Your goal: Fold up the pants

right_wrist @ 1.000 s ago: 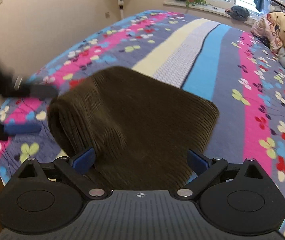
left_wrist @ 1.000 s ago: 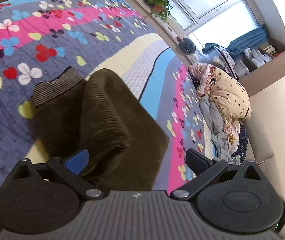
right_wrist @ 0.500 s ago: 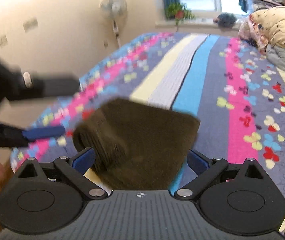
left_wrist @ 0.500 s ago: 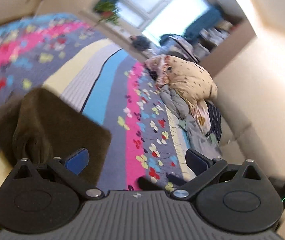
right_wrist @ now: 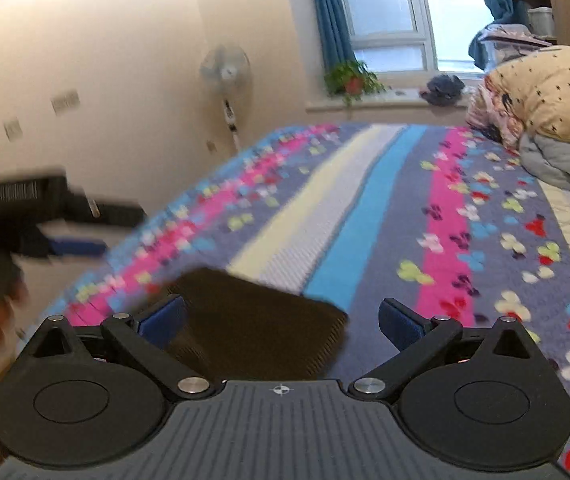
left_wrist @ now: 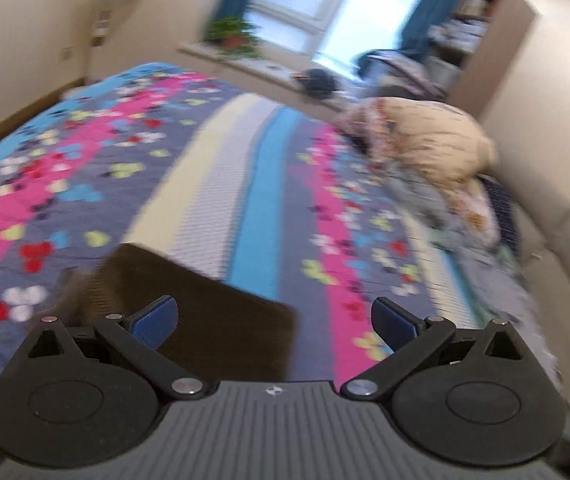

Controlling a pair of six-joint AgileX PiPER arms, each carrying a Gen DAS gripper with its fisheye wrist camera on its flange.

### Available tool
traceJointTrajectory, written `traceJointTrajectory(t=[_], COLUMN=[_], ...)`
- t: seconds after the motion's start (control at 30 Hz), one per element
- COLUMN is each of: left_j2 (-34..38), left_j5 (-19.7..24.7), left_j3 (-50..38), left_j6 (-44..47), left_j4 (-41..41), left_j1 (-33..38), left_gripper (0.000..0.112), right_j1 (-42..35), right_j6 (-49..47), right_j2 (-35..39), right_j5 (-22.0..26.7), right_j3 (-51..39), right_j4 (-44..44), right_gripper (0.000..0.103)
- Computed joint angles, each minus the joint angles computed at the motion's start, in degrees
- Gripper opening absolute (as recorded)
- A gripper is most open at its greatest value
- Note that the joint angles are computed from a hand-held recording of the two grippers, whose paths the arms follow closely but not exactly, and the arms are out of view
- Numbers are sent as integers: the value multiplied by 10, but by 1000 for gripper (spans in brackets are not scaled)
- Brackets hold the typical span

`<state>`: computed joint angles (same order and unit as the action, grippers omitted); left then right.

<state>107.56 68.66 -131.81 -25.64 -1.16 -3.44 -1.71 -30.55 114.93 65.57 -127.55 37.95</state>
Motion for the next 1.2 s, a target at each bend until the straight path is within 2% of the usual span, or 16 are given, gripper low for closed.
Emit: traceJointTrajectory(t=[0.03,0.13,0.23,0.3,0.33,0.4,0.47,0.5,0.67,0.77,0.83,0.97,1.1,1.2], left_j2=[-13,-25,-13,-16,-19,-42,-69,-72,-32,-54,-54,-17,-12,-17], left_j5=[-19,-34,-23,-35,-48,-88,-157,-176,-207,-275,-290,-262,-273,-286], left_j3=[34,78,83,107,125,187,267,287,314,386,417,431,451,442], left_j6=[-3,4,48,69,76,125,216,241,246,283,298,225,256,257], left_j4=[2,4,-32,-42,-56,-149,-241,-253,-215,-166,-140,-65,-142,-115], left_j1=[14,47,66,62,61,73,74,72,93,131,170,224,274,262], left_gripper=[103,103,103,103,103,103,103,103,103,103,103,103,103,103], right_j1=[8,36,60,75,82,91,99,103,119,131,144,174,194,192], right_j6=[-13,-27,-17,-1,8,17,27,35,76,79,68,66,60,9], right_j2=[-19,-53,-66,-68,-68,-68,-65,-64,-60,-63,-65,-71,-88,-91], right_j5=[-25,-67,-75,-74,-72,-68,-64,-63,-60,-58,-70,-129,-208,-251], right_j3=[50,146,187,198,200,204,204,205,209,225,243,287,340,356], right_j4=[-7,-29,-49,-64,-72,-79,-84,-91,-141,-156,-159,-155,-144,-91], right_gripper=[102,102,102,102,102,102,102,102,102,102,102,102,102,102])
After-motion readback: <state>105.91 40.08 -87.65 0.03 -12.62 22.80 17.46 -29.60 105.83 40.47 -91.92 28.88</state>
